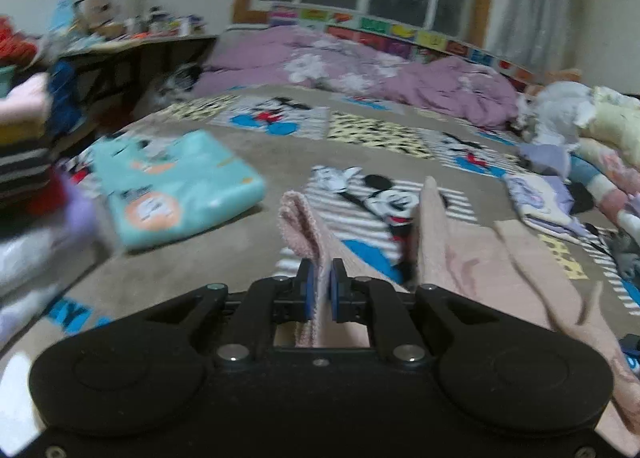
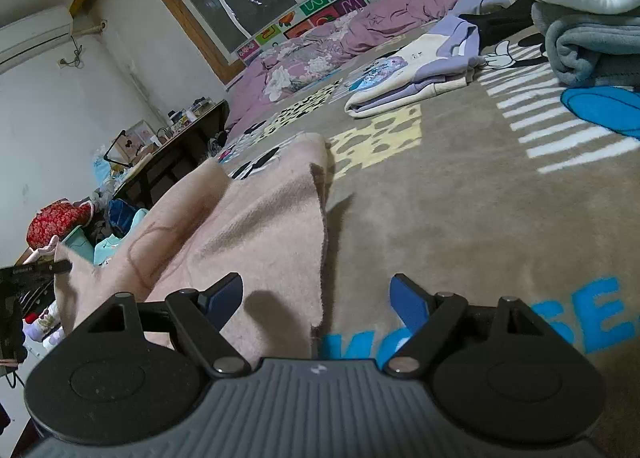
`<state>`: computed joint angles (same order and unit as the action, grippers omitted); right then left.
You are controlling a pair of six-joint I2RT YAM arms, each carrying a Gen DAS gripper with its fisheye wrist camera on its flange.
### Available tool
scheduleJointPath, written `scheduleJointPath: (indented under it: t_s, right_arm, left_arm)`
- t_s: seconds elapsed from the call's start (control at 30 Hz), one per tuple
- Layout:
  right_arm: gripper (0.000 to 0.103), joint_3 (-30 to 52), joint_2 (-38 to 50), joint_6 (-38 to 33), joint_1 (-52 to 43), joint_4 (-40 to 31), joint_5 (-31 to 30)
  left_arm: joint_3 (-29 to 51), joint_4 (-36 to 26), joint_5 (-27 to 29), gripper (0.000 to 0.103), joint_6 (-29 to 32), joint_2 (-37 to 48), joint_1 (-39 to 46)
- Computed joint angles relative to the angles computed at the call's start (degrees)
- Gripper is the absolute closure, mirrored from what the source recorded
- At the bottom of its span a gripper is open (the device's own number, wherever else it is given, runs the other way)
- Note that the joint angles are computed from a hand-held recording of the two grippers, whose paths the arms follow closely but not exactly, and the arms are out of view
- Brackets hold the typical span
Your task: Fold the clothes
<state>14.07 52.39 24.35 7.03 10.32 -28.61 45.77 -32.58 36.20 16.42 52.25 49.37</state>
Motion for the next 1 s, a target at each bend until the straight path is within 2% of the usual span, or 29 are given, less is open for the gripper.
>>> scheduleJointPath:
  t_s: [0.1,0.33,0.47,0.53,0.6,0.73,0.87,1.0]
  right_arm:
    - [0.022,0.0,0.0,0.0,0.2,0.1,0.3]
    - [0.022,0.2,0.2,-0.2,0.2,-0.2,0.4]
    - [0.022,0.2,-0.2,-0.3,0.4,-0.7,0.7]
    - [0.022,0.1,-0.3,-0.4,0.5,-1.0,0.9]
    - [0.023,0.2,-0.3,-0.4,0.5,-1.0,0.9]
    - [0.023,0.3,-0.5,-0.5,0.6,-1.5,1.2]
    - [0.023,0.5,-1.3,-0.8,0.7,-2.6,1.4]
    - [0.027,0.7,-2.0,-0.6,-0.3,-4.1,0.1]
  left_arm:
    - [-0.5,-0.2,0.2,0.097,0.7,1.7,3.6]
    - [-0.4,0.3,-5.6,0.097,-1.3,8.5,4.7]
    - [0.0,0.3,-10.9,0.095,-3.7,13.6,2.9]
    - [-0.2,1.0,-13.6,0.088,-4.1,15.5,1.5]
    - [-0.3,1.4,-14.6,0.085,-4.9,15.2,1.1]
    - [-0.2,-0.7,-15.5,0.070,-4.8,11.1,2.1]
    - [-0.7,-4.2,-13.5,0.070,-3.0,4.7,2.9]
    - [-1.5,-10.0,-11.3,0.063,-2.4,-3.9,-2.4]
